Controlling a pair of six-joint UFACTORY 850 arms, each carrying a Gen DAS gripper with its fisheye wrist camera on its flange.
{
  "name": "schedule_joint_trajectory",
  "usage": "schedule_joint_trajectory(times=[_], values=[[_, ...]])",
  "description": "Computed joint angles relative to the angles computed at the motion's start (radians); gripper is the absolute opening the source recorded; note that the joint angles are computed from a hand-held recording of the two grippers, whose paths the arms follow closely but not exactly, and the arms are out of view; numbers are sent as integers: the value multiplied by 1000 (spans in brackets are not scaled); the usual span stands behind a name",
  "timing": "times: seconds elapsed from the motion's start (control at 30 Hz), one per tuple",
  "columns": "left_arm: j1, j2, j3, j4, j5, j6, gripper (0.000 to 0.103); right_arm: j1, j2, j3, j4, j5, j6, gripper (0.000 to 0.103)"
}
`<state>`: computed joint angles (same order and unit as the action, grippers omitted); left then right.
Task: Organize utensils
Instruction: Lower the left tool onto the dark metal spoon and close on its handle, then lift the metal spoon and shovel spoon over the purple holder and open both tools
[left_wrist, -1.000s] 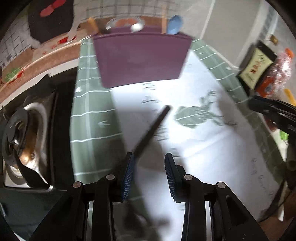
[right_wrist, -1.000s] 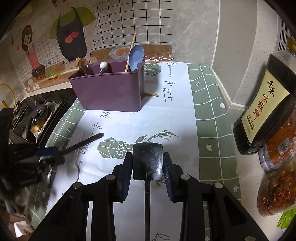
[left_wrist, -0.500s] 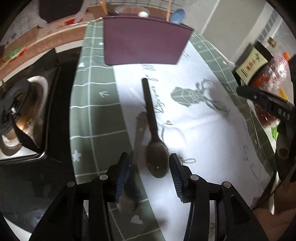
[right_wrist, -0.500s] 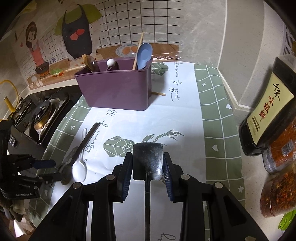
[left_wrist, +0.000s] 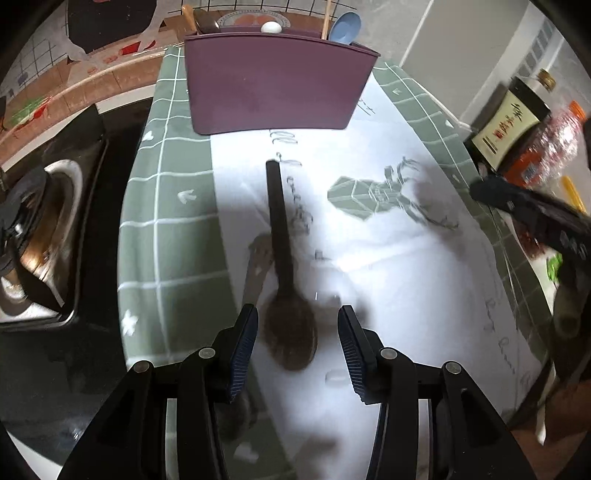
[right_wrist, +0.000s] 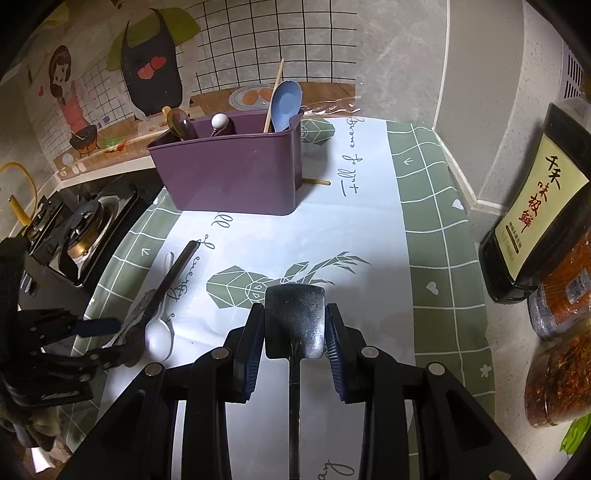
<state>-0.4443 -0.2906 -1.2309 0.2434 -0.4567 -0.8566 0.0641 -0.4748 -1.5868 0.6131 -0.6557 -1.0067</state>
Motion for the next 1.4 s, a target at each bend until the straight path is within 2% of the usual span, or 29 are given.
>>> schedule_joint_trajectory(times=[0.07,0.13,0.2,0.3,0.4,0.5,0.6,0.73,0.87,0.97,1.1,1.2,1.33,1.4], values=[[17,-30,-37,2,3,-8,44,1,-3,-2,-6,-2,6,29],[37,-55,-74,-29,-4,24,33,2,-1,-1,-9,-1,7,29],[65,-107,-151,-111,-61,120,32,1,-1,-1,0,-2,-6,29],[77,-186,-258,-139,-178,186,31,4,1,1,8,0,-17,29],[65,-228,-317,-66,-226,169,12,6,6,4,22,0,-29,29],[55,-201,-283,1,-172,94,12,3,13,5,53,-5,-40,29],[45,-108,-181,73,-43,-38,12,-12,21,6,134,-32,-87,29],[5,7,-78,409,47,-407,12,-20,21,-4,194,-60,-117,29],[5,74,-30,596,90,-630,12,-18,26,-10,244,-56,-145,29],[11,100,-56,731,77,-727,12,-19,35,-37,337,-65,-223,29],[45,84,-185,840,74,-722,12,-2,26,-158,483,-44,-322,29],[77,48,-278,890,68,-739,12,10,-29,-298,604,-42,-371,29],[112,-2,-345,1118,41,-976,12,37,-150,-493,623,-30,-292,30],[128,-25,-367,1139,40,-1002,12,54,-210,-568,610,-10,-246,30]])
